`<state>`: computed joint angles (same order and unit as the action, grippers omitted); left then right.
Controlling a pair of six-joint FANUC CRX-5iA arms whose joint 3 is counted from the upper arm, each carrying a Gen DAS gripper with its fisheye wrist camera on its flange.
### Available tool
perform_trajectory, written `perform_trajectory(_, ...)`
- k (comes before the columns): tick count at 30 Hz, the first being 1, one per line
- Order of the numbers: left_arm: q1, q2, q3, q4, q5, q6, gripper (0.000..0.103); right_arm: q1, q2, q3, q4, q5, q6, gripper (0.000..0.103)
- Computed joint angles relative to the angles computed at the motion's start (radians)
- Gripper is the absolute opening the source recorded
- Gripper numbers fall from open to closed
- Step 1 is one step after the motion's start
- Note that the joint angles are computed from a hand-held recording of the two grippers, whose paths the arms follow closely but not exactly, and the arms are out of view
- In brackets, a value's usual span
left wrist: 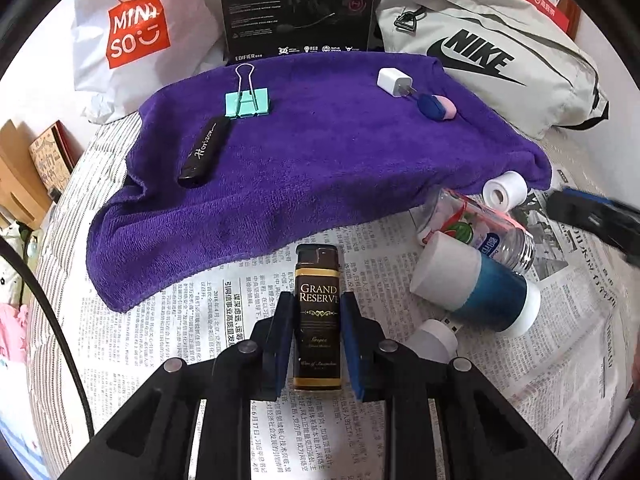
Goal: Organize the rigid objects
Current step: 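Grasp the white tape roll with the right tool, then carry the Grand Reserve tube and tape roll onto the purple towel, opening both tools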
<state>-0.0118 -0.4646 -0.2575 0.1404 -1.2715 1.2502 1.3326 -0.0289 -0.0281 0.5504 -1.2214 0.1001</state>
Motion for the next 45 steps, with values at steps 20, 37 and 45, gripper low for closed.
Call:
perform_trajectory(20, 0.043, -0.013, -0.018, 0.033, -0.003, -0.051, 0.023, -0.029, 0.069, 0.068, -0.052, -0.109, 0.109, 0.032)
perform_trajectory(37, 0.124, -0.055, -0.062, 0.105, -0.018, -0.112, 0.023, 0.040, 0.001, -0.005, -0.067, -0.158, 0.048, 0.031)
perform_trajectory(45, 0.191, -0.067, -0.065, 0.173, -0.065, -0.144, 0.023, 0.045, -0.019, -0.027, -0.073, -0.129, 0.039, 0.031)
